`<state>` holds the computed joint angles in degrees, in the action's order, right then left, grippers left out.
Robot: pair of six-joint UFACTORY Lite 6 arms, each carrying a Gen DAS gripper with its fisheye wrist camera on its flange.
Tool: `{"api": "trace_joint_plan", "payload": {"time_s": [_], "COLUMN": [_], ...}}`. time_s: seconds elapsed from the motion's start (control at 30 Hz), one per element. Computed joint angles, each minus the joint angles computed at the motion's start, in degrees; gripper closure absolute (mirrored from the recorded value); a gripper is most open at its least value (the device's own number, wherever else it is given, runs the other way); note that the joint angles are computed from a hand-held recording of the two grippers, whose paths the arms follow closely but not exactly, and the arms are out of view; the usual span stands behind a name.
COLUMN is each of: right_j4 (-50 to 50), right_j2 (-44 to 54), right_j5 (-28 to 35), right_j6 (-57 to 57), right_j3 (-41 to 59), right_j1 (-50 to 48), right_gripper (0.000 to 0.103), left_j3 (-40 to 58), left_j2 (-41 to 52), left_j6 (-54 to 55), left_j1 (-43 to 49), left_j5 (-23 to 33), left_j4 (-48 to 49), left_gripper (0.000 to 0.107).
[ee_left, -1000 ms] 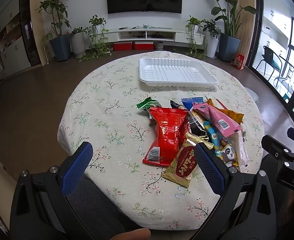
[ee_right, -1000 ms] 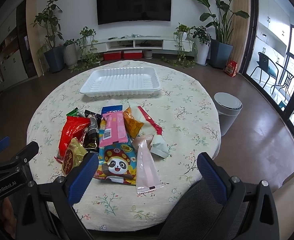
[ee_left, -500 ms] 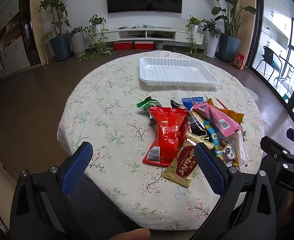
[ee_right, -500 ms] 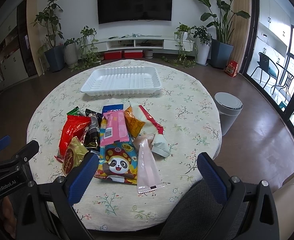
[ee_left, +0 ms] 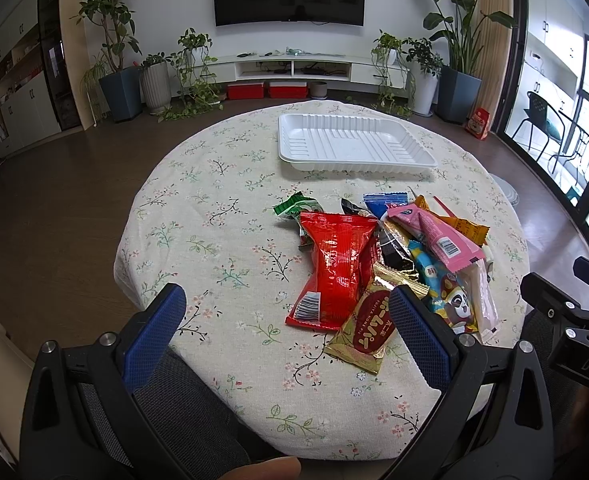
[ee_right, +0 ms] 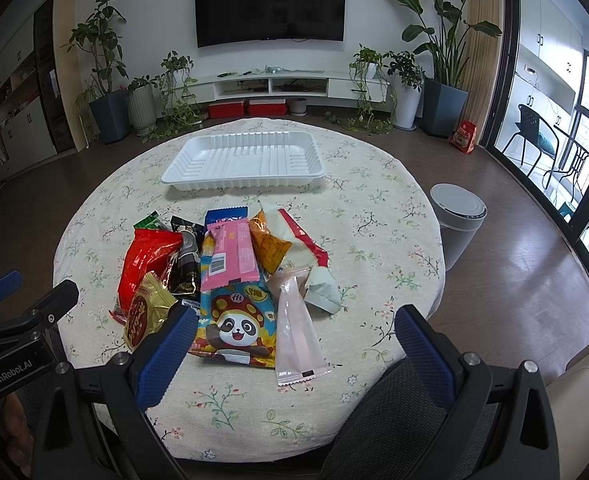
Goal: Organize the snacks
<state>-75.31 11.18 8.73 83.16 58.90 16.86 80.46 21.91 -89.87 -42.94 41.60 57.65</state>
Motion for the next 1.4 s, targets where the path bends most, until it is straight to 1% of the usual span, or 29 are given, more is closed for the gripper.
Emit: {"api": "trace_joint_plan", "payload": {"time_s": [0.97, 1.0, 1.13, 1.23, 1.27, 1.33, 1.37, 1.4], "right_j4": [0.1, 2.2, 2.4, 4.4, 6.8, 12.7, 14.3, 13.9], "right_j2": [-0.1, -0.1, -0.1, 0.0, 0.1, 0.2, 0.1, -0.2], "right_j5": [0.0, 0.0, -0.2, -0.4, -0.4, -1.1, -1.6, -2.4], "right_j6": [-0.1, -2.0, -2.2, -4.3, -6.7, -12.8, -14.5, -14.5], "right_j3": [-0.3, -0.1, -0.1, -0.1, 0.1, 0.1, -0.1, -0.5], "right_j1": [0.1, 0.0, -0.1, 0.0, 0.1, 0.0, -0.2, -0.4], "right_gripper": [0.002, 0.002, 0.002, 0.002, 0.002, 0.002, 0.002, 0.002], "left_j3": [-0.4, -0.4, -1.3, -2.1, -3.3, -7.7, -11.2, -13.2], "left_j2": [-0.1, -0.2, -0.4, -0.6, -0.9, -3.4, -5.6, -6.7], "left_j6": [-0.3, -0.3, -0.9, -2.1, -3.8, -9.1, -13.8, -16.2], "left_j1": [0.0, 0.0, 0.0, 0.0, 0.1, 1.4, 3.0, 4.9], "left_j5": [-0.2, -0.2, -0.4, -0.6, -1.4, -6.5, -11.5, -16.2], "left_j4": [0.2, 0.1, 0.7, 1.7, 3.2, 7.5, 11.6, 13.9], "left_gripper": [0.004, 0.004, 0.004, 0.004, 0.004, 0.004, 0.004, 0.004]}}
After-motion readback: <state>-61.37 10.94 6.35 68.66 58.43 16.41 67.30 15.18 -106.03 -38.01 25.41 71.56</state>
